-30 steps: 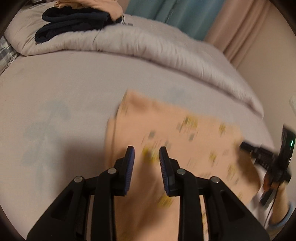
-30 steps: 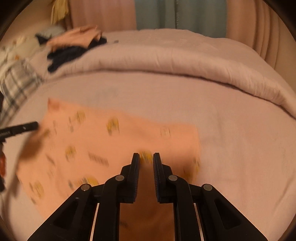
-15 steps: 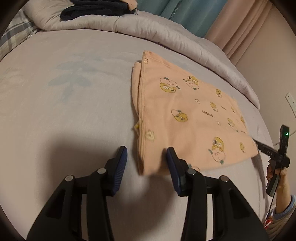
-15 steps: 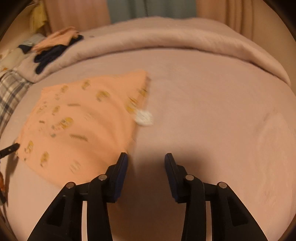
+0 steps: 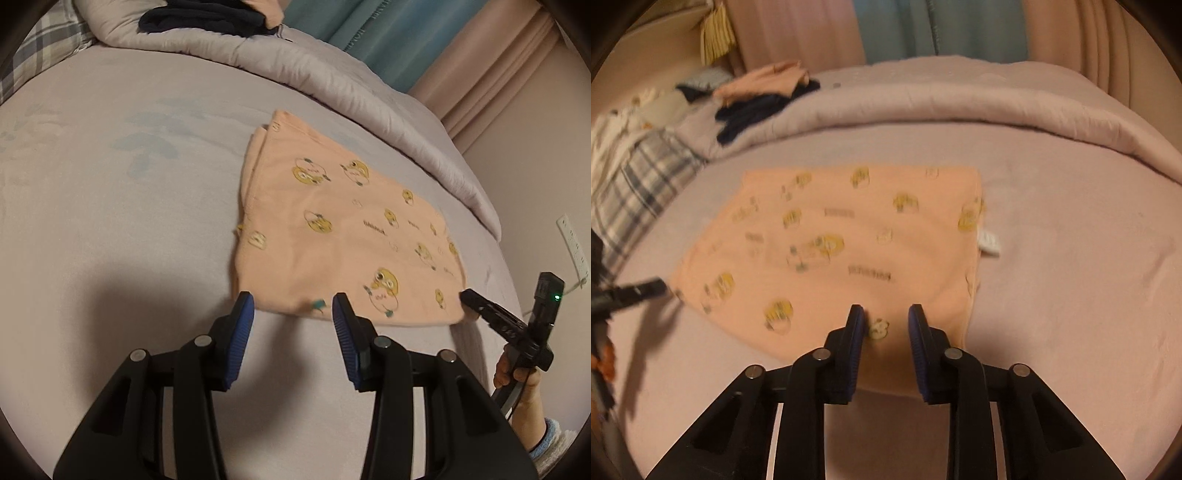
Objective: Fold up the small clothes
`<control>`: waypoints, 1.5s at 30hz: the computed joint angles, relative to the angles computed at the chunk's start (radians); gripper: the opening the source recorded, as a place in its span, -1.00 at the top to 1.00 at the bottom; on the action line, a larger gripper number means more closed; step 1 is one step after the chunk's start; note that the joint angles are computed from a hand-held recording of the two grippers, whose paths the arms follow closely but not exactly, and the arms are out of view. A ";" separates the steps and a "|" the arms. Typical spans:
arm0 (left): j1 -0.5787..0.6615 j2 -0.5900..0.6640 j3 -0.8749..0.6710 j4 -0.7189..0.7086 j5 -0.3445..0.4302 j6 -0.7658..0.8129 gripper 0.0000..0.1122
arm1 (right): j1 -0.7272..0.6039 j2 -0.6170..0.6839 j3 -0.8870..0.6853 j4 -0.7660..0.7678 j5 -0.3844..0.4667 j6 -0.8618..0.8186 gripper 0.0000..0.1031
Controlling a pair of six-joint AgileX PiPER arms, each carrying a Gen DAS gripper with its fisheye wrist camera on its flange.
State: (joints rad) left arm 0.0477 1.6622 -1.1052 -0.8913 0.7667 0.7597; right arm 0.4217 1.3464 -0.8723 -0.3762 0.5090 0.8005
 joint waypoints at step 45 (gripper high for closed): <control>0.131 0.041 0.131 -0.354 0.291 0.030 -0.36 | 0.194 -0.263 0.145 0.060 0.030 0.237 0.04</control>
State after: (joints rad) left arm 0.1787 1.7027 -0.9738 -1.2454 1.0580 0.7896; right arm 0.6157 1.0836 -0.7273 -0.3167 0.5390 1.0371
